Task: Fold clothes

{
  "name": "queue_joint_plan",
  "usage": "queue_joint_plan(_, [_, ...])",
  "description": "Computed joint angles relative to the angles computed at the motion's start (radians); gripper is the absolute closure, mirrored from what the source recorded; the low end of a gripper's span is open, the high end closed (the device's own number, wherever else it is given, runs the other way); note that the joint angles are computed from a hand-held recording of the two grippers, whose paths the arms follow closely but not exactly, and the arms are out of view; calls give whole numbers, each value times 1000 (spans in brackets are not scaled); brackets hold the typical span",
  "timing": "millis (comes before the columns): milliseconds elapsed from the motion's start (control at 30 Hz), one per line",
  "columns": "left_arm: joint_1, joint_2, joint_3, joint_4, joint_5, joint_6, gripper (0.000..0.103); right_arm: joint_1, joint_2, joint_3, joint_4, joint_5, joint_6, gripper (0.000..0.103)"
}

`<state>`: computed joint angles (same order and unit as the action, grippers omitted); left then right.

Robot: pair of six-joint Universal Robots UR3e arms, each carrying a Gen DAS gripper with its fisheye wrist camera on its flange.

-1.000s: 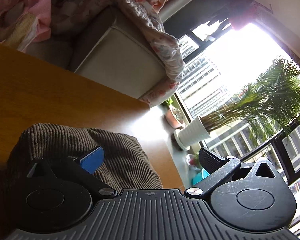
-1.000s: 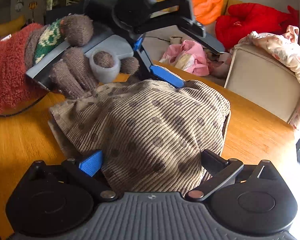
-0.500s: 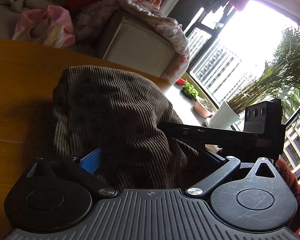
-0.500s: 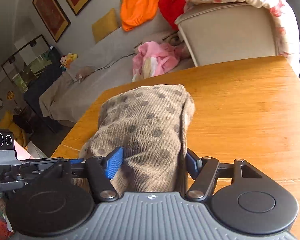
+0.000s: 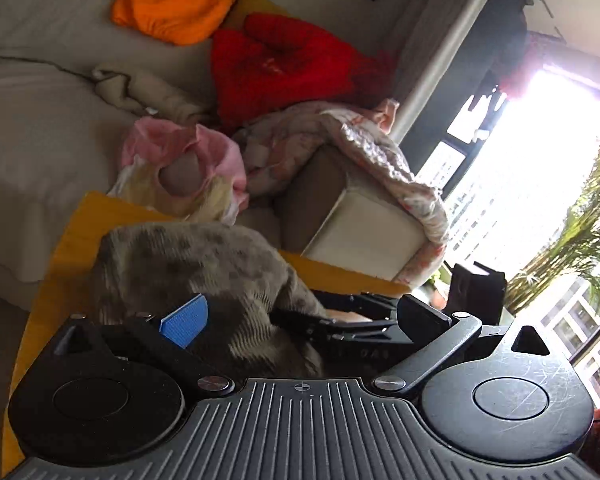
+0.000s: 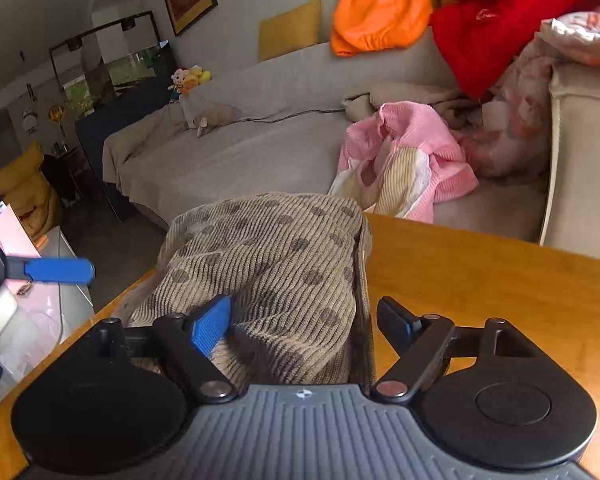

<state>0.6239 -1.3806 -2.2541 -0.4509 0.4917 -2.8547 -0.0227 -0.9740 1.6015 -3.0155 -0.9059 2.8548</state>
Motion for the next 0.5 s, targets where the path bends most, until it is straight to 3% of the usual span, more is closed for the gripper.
queue_joint_plan(67, [-52, -144, 133, 58, -25, -52, 0, 22, -34, 26, -42, -72, -63, 14])
queue_joint_plan(167, [-142, -387, 361, 106, -9, -158, 0, 70, -119, 146, -204, -219, -157, 14])
queue_joint_plan(200, [-174, -458, 431, 97, 24, -184, 0, 77, -156, 185, -215, -226, -180, 16])
queue_joint_plan(233, [-203, -527, 505, 79, 53, -207, 0, 73, -197, 224, -205, -199, -195, 22])
queue_joint_plan(333, [-271, -698, 680, 26, 144, -256, 0, 50, -290, 273, 7, -47, -252, 29])
queue_joint_plan(400, [-291, -772, 728, 54, 155, -273, 0, 78, -271, 290, 28, -67, -293, 29])
queue_joint_plan(500, [-319, -773, 746, 59, 208, -260, 0, 100, -228, 323, -82, -95, -318, 25])
